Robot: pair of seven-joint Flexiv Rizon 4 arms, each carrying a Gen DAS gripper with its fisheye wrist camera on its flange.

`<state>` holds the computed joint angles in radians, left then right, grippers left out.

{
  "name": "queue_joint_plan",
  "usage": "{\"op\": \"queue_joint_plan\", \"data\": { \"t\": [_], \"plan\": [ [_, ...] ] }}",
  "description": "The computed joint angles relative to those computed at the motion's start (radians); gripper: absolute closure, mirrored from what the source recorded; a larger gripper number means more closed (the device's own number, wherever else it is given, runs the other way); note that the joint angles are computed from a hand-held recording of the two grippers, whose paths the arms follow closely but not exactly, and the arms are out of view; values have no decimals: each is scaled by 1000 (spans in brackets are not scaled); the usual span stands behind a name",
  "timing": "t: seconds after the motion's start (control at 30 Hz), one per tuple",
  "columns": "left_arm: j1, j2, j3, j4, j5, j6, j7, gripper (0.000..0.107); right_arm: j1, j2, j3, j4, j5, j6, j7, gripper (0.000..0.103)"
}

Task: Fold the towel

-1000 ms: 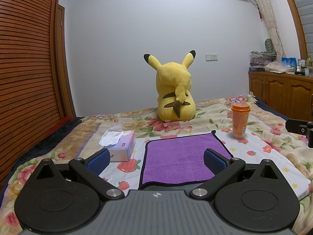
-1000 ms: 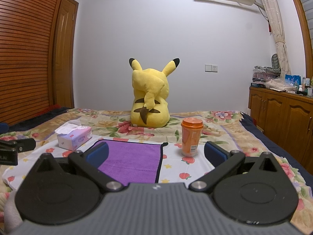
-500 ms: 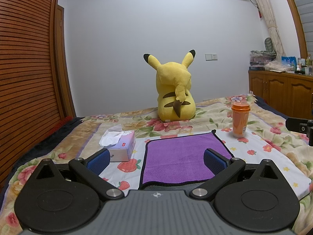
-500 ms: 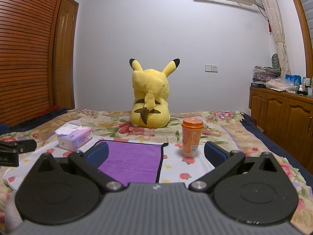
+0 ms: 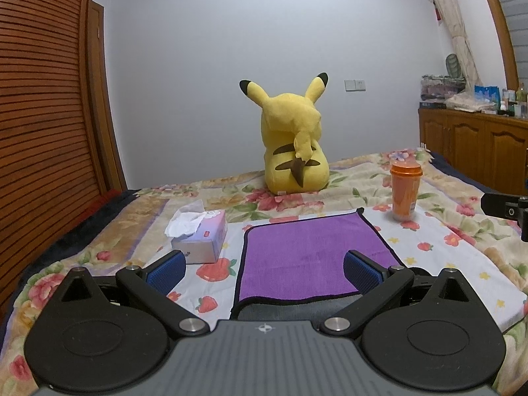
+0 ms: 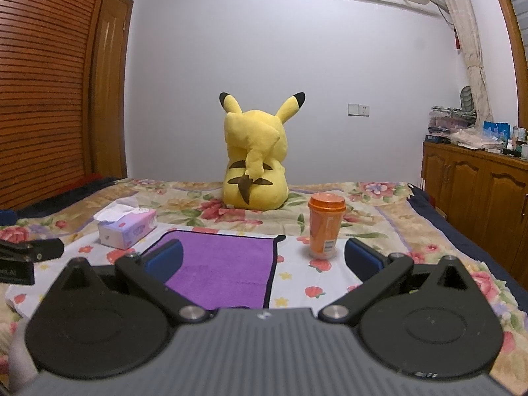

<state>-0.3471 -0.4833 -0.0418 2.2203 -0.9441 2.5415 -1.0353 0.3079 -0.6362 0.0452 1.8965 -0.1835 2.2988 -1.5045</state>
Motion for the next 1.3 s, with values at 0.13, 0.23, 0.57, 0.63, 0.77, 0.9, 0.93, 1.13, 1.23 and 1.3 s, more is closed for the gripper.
{"op": "queue_joint_plan", "data": {
  "t": [0.13,0.23,0.57,0.63,0.77,0.9,0.93,1.13,1.23,1.3],
  "plan": [
    [-5,1,-3,-11,-33,-34,36,4,-2,1,3,0,-10,-19,4,0],
    [-13,-4,-7,-31,-75,-64,74,4,3,2,1,-5,-16,-48,5,0],
    [-14,-19,-6,-73,-148,-134,146,4,-14,-20,17,-38,-59,-114,32,0],
    [-12,-25,-5,-83,-155,-140,155,4,-21,-27,21,-49,-72,-125,43,0],
    [-1,-32,-1,-102,-164,-161,172,4,-45,-41,35,-71,-110,-143,68,0],
    [10,-39,3,-124,-178,-184,191,4,-82,-55,61,-92,-172,-167,105,0],
    [13,-39,4,-128,-181,-191,194,4,-90,-60,66,-100,-187,-176,114,0],
    [25,-45,14,-155,-192,-234,230,4,-150,-86,112,-144,-308,-239,167,0],
    [37,-44,17,-162,-192,-269,241,4,-190,-100,150,-172,-377,-301,200,0],
    [43,-45,23,-166,-191,-295,245,4,-224,-115,189,-190,-423,-334,213,0]
  ]
}}
